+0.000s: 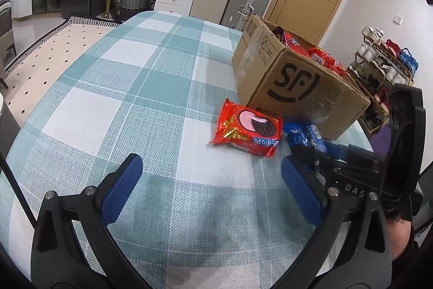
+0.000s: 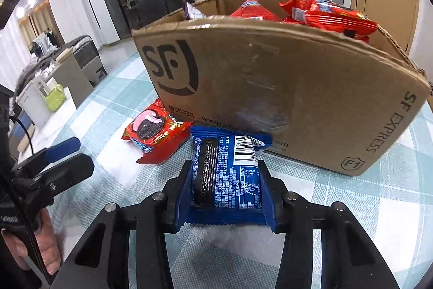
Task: Organize snacks
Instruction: 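Grasp the blue Oreo pack with the right gripper, then grasp the red Oreo pack with the left gripper while the right holds the blue pack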
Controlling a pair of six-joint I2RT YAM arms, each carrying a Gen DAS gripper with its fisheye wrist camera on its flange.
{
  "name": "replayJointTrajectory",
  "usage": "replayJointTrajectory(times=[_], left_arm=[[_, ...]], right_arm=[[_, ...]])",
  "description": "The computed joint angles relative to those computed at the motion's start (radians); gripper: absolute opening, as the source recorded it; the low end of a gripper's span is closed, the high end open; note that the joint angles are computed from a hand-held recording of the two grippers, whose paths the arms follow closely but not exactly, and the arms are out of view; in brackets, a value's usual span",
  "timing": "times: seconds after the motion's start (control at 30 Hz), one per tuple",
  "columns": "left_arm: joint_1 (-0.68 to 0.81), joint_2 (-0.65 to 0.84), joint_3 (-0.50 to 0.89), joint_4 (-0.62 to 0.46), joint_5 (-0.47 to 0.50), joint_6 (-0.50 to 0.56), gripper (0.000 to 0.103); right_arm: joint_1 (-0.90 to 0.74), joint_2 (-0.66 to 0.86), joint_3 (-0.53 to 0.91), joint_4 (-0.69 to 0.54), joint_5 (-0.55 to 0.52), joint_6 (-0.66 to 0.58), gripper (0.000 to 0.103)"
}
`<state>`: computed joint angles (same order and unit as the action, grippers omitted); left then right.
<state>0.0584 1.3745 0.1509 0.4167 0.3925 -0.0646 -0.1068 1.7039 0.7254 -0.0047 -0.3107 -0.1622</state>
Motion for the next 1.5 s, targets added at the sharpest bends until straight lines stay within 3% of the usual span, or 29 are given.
replayJointTrajectory(times=[0.23, 0.5, 0.63, 0.8, 1.3, 1.5], left_arm=[[0.012, -0.014, -0.013, 0.020, -0.001, -0.018, 0.102], [-0.040, -0.033, -0.019, 0.009, -0.073, -0.026, 0.102], [-0.059, -0.033, -0.016, 0.001, -0.095, -0.026, 0.102], [-0.075, -0.026, -0.010, -0.005, -0.115, -0.026, 0.102], [-0.176, 0.030, 0.034, -0.034, -0.230, -0.024, 0.102], [-0.176, 0.073, 0.072, -0.058, -0.207, 0.039, 0.102]], right_arm=[[-0.136, -0.182, -0.160, 0.036, -0.084, -0.064, 0.045], [-0.425, -0.374, -0.233, -0.063, -0.269, -0.223, 0.045], [-0.569, -0.370, -0.226, -0.124, -0.374, -0.322, 0.045], [-0.644, -0.359, -0.235, -0.126, -0.463, -0.346, 0.045], [-0.690, -0.374, -0.244, -0.142, -0.536, -0.359, 0.045], [-0.733, -0.369, -0.239, -0.148, -0.584, -0.353, 0.045]])
